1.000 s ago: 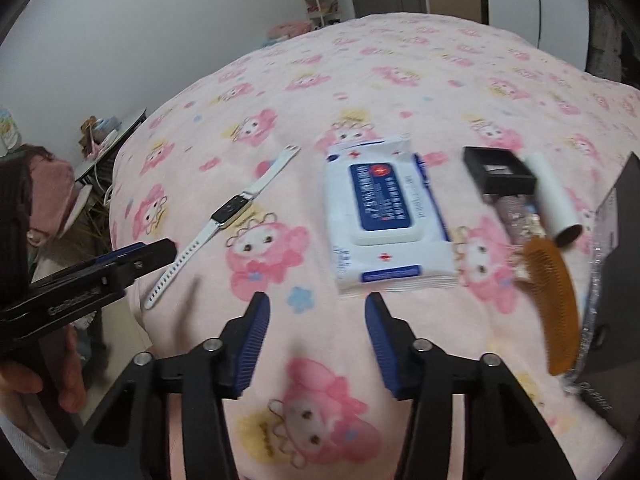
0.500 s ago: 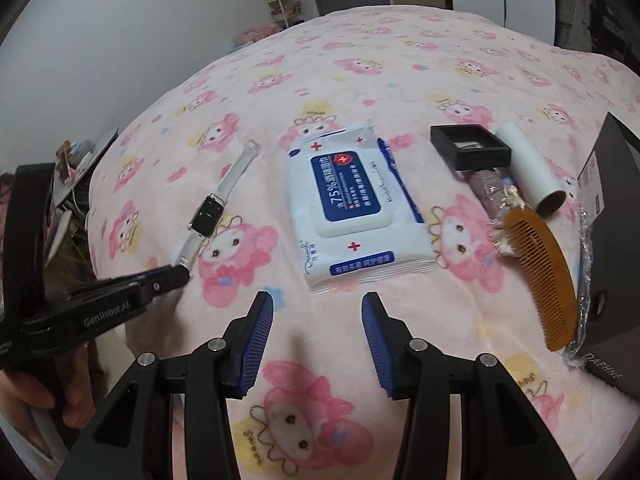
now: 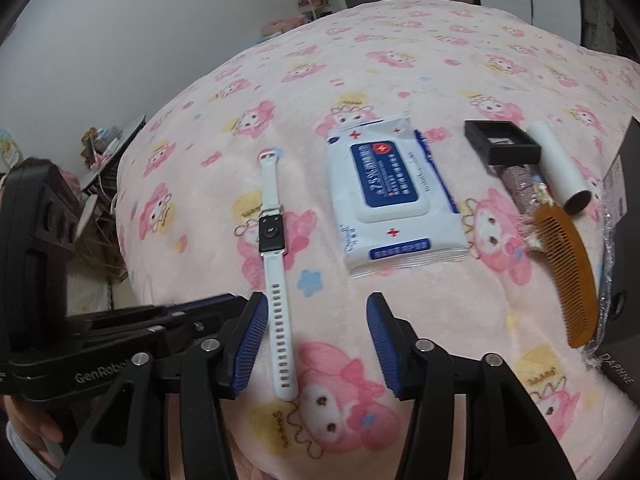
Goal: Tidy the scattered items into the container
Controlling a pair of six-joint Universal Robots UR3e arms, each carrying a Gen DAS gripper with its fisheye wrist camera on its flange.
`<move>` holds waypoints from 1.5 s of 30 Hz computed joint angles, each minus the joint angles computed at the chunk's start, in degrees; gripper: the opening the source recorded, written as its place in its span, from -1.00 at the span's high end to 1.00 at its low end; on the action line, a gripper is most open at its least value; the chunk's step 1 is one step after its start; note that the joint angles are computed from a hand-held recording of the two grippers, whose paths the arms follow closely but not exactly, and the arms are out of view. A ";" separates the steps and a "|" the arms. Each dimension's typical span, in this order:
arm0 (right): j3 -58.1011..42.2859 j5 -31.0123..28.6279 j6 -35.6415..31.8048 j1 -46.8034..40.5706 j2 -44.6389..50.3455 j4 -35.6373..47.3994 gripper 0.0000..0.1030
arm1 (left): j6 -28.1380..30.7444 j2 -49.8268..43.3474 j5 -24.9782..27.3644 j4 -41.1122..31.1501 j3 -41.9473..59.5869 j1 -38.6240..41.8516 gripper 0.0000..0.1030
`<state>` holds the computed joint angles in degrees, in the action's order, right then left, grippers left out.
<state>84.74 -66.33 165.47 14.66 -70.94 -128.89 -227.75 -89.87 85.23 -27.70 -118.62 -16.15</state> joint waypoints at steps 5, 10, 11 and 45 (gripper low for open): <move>-2.82 0.54 -2.98 2.09 4.65 0.92 -0.18 | -0.75 1.70 1.18 -1.64 -1.83 1.34 0.79; -2.38 -2.32 -4.76 3.32 7.85 0.42 -0.11 | 0.68 3.75 0.39 -1.92 -3.46 2.21 0.76; -1.38 -2.04 -4.91 3.09 7.36 -0.23 0.06 | 1.29 4.18 0.10 -2.21 -3.68 2.56 0.76; 34.99 7.89 -44.22 -61.29 -46.02 38.28 0.73 | 2.32 -48.14 -4.15 -23.57 63.69 -24.04 0.75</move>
<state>119.73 -58.44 121.25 -46.63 -116.95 -90.61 -225.44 -138.00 81.08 -51.27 -54.92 -40.19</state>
